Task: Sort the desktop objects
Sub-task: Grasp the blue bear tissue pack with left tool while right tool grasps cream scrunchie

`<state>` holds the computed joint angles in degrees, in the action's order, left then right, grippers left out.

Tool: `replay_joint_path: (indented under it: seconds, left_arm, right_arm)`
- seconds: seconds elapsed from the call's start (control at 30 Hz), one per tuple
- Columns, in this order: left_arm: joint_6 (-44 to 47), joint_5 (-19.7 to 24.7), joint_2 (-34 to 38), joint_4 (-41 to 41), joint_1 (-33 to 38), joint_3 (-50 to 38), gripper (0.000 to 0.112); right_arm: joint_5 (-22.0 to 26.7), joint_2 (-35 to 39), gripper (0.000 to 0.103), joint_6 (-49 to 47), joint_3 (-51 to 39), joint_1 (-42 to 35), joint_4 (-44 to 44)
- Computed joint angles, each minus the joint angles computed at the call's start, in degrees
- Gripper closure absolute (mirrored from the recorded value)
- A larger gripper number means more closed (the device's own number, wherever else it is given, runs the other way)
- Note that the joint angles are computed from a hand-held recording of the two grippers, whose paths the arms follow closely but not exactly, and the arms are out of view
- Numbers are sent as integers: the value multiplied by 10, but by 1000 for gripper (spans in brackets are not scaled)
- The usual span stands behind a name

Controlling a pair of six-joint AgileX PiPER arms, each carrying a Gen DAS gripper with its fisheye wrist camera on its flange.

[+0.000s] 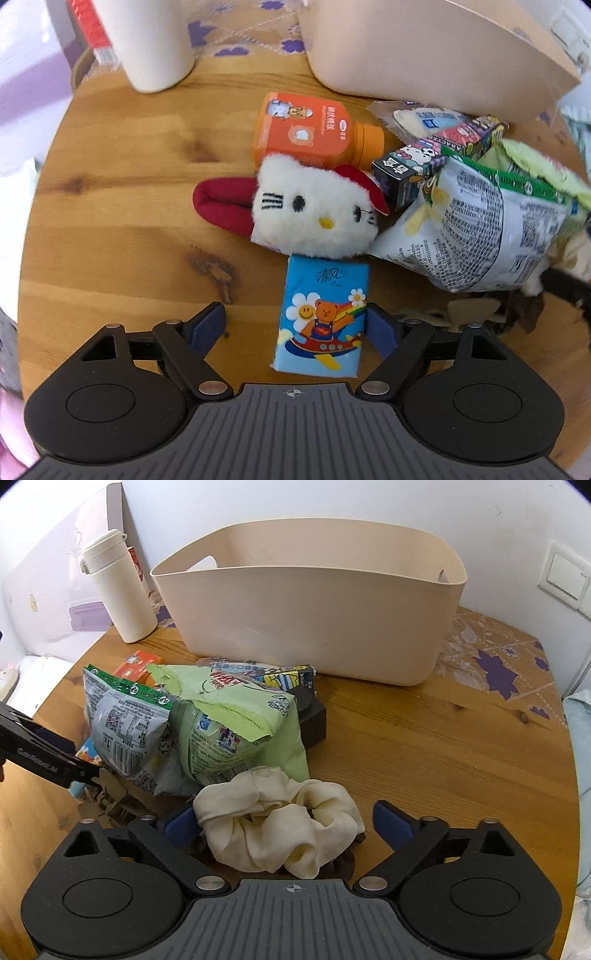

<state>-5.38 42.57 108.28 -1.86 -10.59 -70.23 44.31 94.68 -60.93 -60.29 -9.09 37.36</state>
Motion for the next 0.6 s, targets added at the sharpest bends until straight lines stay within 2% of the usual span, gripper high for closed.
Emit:
replay_joint_path:
  seconds: [0.13,0.17,0.3,0.37,0.6]
  left_arm:
    - [-15,-19,-2,27,-13,9,32]
    - [-18,-23,-4,32,-15,13,36]
    - [-15,-40,-16,47,-19,29,60]
    - [-3,-40,-19,42,-13,29,65]
    - [57,-24,-40,-44,17,46,65]
  right_arm:
    - [23,4,26,-10,-7,-10,14]
    - [24,2,33,-13,-6,-11,16]
    - [29,-1,44,-16,-7,-16,15]
    - [36,1,63,-10,-12,-19,5]
    - [64,-8,76,-27,-15,-40,-3]
